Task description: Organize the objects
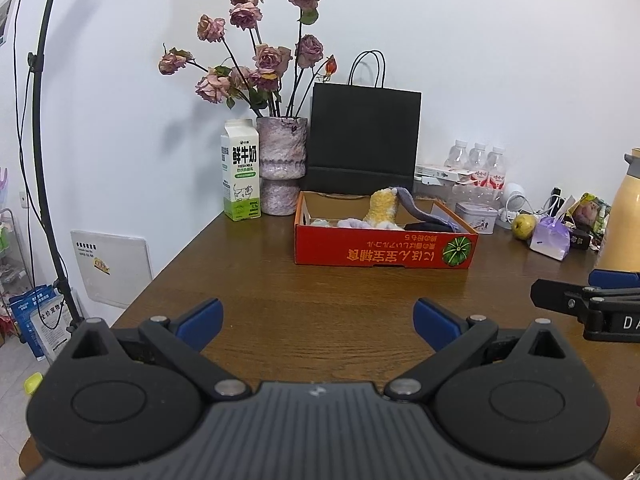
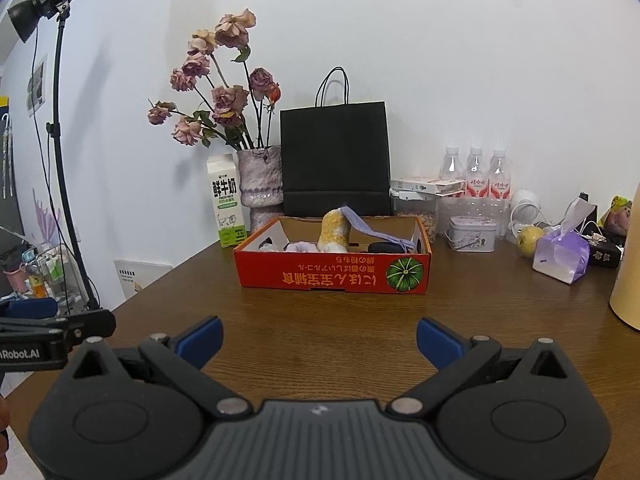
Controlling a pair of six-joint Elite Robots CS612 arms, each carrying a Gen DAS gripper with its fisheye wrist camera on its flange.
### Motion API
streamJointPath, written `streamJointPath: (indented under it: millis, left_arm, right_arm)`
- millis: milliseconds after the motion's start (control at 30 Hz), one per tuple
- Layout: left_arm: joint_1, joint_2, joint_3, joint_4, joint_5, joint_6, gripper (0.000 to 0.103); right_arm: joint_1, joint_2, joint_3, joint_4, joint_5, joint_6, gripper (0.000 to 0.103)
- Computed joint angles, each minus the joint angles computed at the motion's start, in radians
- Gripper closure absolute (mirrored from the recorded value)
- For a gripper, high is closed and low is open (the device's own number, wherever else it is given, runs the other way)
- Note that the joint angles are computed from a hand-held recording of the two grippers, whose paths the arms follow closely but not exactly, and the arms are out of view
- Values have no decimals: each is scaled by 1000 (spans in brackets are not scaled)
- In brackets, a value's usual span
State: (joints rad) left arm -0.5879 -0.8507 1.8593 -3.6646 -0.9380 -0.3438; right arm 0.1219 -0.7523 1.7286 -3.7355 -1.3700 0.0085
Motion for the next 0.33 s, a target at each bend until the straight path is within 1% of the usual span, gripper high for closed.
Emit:
streamJointPath:
  millis: [100,200,333]
  left_arm:
    - [0,-2,1,5,-6,-3,0]
    - [3,-3,3,-1,-31,4,0]
    - [1,-1,1,-10,-24,13,0]
  right_arm:
    - [0,1,-1,0,-1,1,0]
    - [0,0,1,-1,-1,0,0]
    - [0,0,1,-1,0,0,0]
